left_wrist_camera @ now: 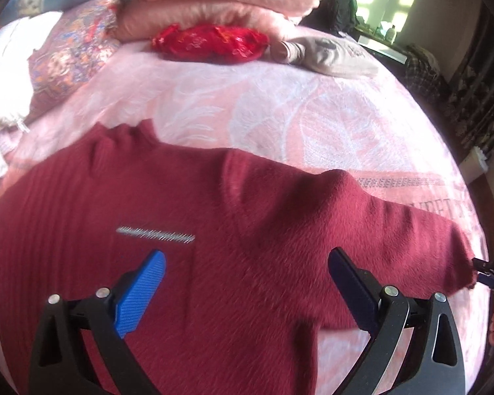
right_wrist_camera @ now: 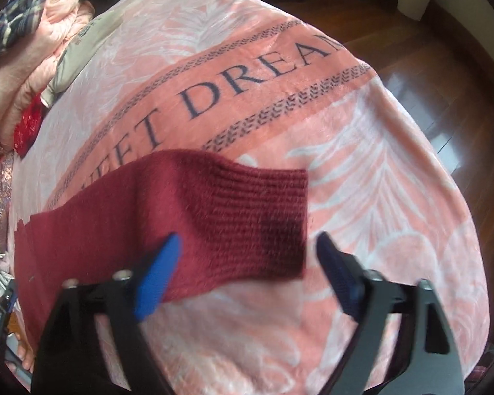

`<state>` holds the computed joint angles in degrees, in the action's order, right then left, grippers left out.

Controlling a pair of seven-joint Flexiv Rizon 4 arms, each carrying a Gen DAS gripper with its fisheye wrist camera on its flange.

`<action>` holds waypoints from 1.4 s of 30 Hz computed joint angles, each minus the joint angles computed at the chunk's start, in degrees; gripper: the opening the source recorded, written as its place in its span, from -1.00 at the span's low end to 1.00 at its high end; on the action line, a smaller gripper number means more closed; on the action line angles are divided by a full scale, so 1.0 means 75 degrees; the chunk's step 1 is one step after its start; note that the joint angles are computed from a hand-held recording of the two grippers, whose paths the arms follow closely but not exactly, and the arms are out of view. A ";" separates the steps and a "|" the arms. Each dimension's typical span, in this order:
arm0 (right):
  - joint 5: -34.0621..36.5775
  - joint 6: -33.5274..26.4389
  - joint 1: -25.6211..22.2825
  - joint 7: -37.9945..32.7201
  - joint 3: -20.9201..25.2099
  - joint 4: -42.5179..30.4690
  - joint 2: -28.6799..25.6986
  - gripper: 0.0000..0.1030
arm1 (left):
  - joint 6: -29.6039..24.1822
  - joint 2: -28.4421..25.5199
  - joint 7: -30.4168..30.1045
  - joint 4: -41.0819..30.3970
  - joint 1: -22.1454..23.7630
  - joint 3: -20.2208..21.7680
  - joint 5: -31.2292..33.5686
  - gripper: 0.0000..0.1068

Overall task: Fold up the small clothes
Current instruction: 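Move the right tool to the sweater's sleeve cuff and close on it, then carry the sleeve across the sweater body with the right tool and release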

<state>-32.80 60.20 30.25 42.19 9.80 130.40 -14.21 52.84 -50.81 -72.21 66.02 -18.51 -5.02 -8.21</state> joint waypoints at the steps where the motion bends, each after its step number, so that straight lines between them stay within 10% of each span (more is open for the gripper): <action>1: -0.0139 0.0342 -0.0040 0.0130 -0.0075 0.0174 -0.0021 0.34 | 0.0014 -0.0067 -0.0006 -0.0072 -0.0058 0.0030 0.0054 0.86; 6: -0.1098 0.0912 0.0002 0.0698 -0.0413 0.0484 -0.0045 0.14 | 0.0062 -0.0210 0.0001 -0.0194 -0.0080 0.0053 0.0093 0.86; 10: -0.1289 0.0526 -0.0022 0.0808 -0.0325 0.0474 0.0178 -0.88 | -0.0088 -0.0330 -0.0085 -0.0407 -0.0042 0.0185 0.0165 0.86; 18: -0.0458 -0.2384 0.0001 0.0538 0.0496 -0.0041 0.1064 -0.90 | 0.0251 -0.0299 0.0089 -0.0262 0.0297 0.0188 0.0216 0.86; 26: 0.0577 -0.3047 0.0223 0.0027 0.0528 -0.0802 0.0006 -0.90 | -0.0795 -0.0794 0.0256 -0.0985 0.0227 0.0549 0.0574 0.86; 33: -0.0149 -0.4069 0.0683 -0.0064 0.0465 -0.1874 0.0068 -0.90 | -0.0033 -0.0225 0.0913 -0.0092 0.1001 0.0045 0.0063 0.86; 42: -0.0564 -0.4025 0.1341 -0.3140 -0.0263 -0.6182 -0.2748 -0.90 | -0.0297 -0.0235 0.1079 -0.0283 0.1507 0.0356 -0.0120 0.86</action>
